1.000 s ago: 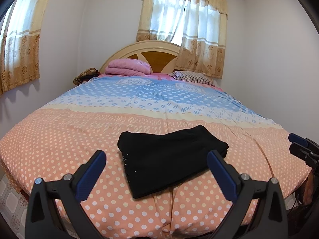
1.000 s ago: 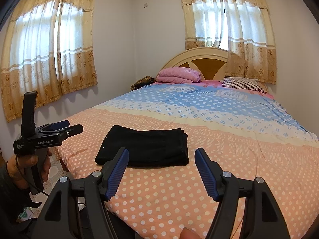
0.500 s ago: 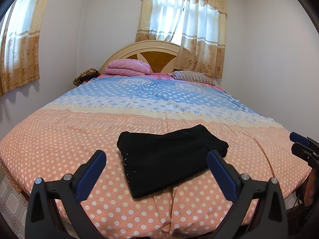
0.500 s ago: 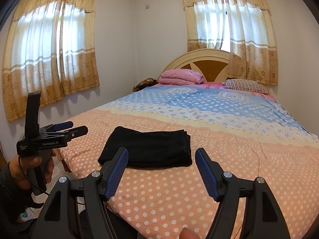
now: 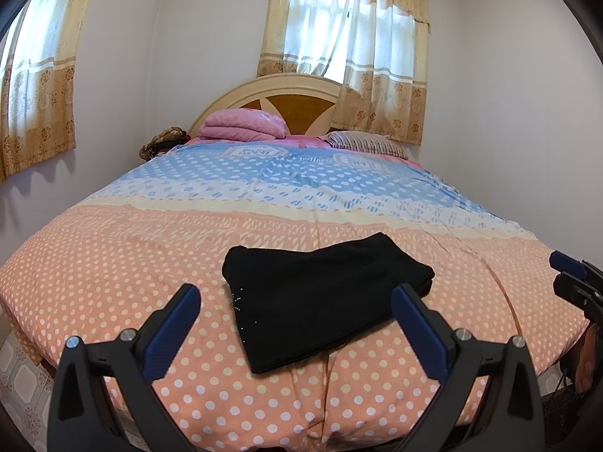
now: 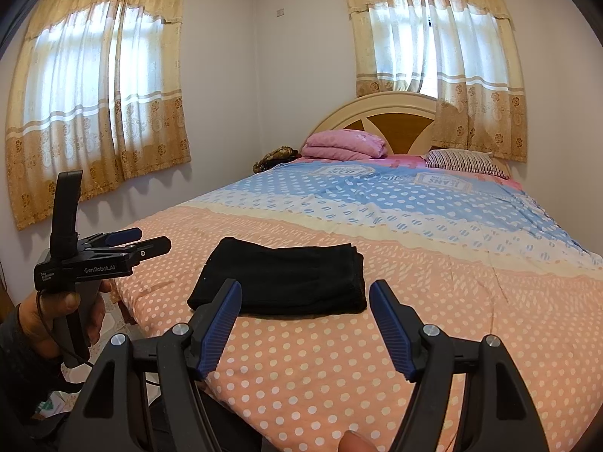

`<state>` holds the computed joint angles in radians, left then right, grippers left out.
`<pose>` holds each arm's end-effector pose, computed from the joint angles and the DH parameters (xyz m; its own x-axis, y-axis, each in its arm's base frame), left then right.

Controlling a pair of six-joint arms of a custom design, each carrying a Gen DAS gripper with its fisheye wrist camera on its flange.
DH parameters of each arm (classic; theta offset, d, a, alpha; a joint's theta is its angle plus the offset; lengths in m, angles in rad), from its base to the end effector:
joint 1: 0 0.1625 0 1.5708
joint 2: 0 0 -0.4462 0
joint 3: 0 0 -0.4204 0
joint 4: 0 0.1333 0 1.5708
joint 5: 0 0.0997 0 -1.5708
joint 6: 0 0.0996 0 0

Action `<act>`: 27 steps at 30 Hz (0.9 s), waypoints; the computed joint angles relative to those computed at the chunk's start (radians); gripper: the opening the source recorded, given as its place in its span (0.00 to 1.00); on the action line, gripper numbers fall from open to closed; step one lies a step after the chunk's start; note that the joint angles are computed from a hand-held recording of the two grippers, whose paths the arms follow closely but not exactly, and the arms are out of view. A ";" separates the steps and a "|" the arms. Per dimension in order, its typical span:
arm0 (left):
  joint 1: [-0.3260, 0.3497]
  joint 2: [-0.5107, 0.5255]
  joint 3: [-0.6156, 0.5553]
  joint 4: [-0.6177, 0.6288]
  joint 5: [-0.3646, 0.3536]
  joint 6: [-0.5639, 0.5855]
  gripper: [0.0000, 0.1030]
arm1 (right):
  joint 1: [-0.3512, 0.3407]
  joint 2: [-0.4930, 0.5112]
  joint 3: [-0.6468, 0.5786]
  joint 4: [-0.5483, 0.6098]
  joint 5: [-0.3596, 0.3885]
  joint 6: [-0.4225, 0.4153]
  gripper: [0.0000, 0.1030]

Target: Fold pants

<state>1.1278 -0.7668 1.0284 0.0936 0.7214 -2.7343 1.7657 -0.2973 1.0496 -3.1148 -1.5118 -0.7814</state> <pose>-0.1354 -0.7708 0.2470 -0.7659 -0.1996 -0.6112 0.4928 0.4283 -0.7574 0.3059 -0.8309 0.0070 -0.5937 -0.6520 0.4717 -0.7806 0.3242 -0.5343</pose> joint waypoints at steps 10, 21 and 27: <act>-0.002 -0.005 0.010 -0.017 0.000 0.019 1.00 | -0.002 -0.002 0.015 -0.018 0.014 -0.013 0.70; -0.003 -0.006 0.013 -0.043 -0.016 0.031 1.00 | -0.005 -0.006 0.024 -0.021 0.015 -0.014 0.70; -0.001 0.010 -0.009 -0.022 -0.026 0.017 1.00 | -0.005 -0.005 0.022 -0.010 0.010 -0.020 0.70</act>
<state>1.1272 -0.7571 1.0198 0.0720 0.6951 -2.7175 1.7605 -0.3027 1.0711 -3.1248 -1.5013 -0.8010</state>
